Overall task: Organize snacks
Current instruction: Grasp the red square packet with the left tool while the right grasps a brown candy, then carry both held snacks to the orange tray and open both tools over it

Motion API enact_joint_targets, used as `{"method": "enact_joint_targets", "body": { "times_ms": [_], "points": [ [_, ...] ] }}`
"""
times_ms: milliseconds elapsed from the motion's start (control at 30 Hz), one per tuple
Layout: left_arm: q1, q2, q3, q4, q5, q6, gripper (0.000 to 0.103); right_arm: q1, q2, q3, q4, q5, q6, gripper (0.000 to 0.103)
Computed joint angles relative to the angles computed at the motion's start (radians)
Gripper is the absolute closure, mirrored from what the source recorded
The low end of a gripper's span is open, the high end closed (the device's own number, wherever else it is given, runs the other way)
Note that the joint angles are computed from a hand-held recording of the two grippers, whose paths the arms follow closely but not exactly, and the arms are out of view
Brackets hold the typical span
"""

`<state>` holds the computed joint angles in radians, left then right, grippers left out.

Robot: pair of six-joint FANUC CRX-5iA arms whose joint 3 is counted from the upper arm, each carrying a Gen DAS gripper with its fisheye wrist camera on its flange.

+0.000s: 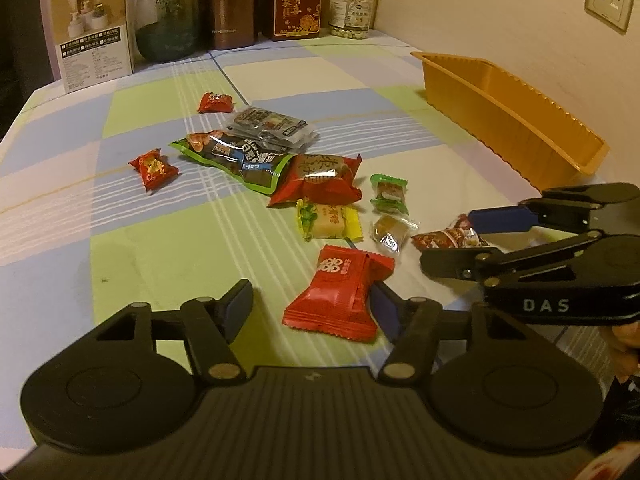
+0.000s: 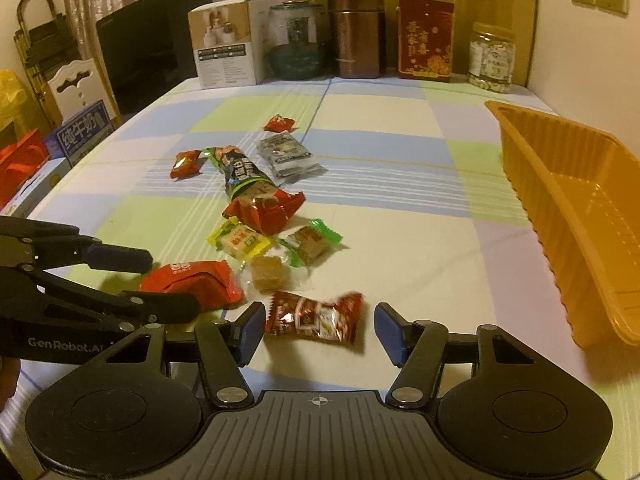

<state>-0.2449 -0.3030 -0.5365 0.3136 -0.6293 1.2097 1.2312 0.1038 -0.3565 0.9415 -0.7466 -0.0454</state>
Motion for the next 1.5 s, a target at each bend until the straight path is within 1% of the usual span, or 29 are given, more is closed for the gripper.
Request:
{"method": "enact_joint_targets", "body": {
  "times_ms": [133, 167, 267, 300, 333, 400, 433, 467, 667, 833, 1067, 1267, 1400, 1500],
  "points": [
    [0.003, 0.001, -0.012, 0.029, 0.015, -0.026, 0.042, 0.008, 0.014, 0.013, 0.003, -0.023, 0.016, 0.053],
    [0.004, 0.003, -0.015, 0.039, 0.019, -0.033, 0.043, 0.008, 0.014, 0.012, 0.006, -0.023, 0.010, 0.057],
    [0.005, 0.004, -0.024, 0.065, 0.031, -0.056, 0.047, 0.012, 0.010, 0.007, 0.016, -0.027, -0.012, 0.063],
    [0.003, 0.005, -0.025, 0.069, 0.034, -0.061, 0.050, 0.012, 0.010, 0.006, 0.018, -0.032, -0.019, 0.065],
    [0.001, 0.005, -0.028, 0.075, 0.037, -0.070, 0.056, 0.013, 0.010, 0.006, 0.018, -0.037, -0.026, 0.067],
    [-0.003, 0.005, -0.028, 0.076, 0.039, -0.081, 0.061, 0.013, 0.008, 0.006, 0.016, -0.048, -0.039, 0.072],
    [-0.005, 0.007, -0.026, 0.072, 0.039, -0.082, 0.063, 0.014, 0.007, 0.005, 0.016, -0.054, -0.045, 0.081],
    [-0.007, 0.006, -0.026, 0.073, 0.039, -0.086, 0.064, 0.015, 0.006, 0.005, 0.017, -0.062, -0.052, 0.083],
    [-0.010, 0.002, -0.033, 0.099, 0.031, -0.085, 0.066, 0.020, -0.011, -0.009, 0.040, -0.083, -0.093, 0.084],
    [-0.026, -0.014, -0.028, 0.078, 0.038, -0.049, 0.066, 0.030, -0.024, -0.019, 0.063, -0.115, -0.121, 0.085],
    [-0.057, -0.031, 0.018, -0.005, 0.025, 0.055, 0.066, 0.048, -0.057, -0.028, 0.095, -0.171, -0.165, 0.085],
    [-0.107, -0.033, 0.081, -0.088, 0.002, 0.169, 0.066, 0.063, -0.099, -0.030, 0.114, -0.223, -0.194, 0.085],
    [-0.160, -0.005, 0.149, -0.134, -0.001, 0.233, 0.066, 0.072, -0.145, -0.037, 0.109, -0.276, -0.201, 0.085],
    [-0.208, 0.036, 0.213, -0.161, 0.003, 0.275, 0.066, 0.071, -0.189, -0.044, 0.108, -0.332, -0.199, 0.085]
  ]
}}
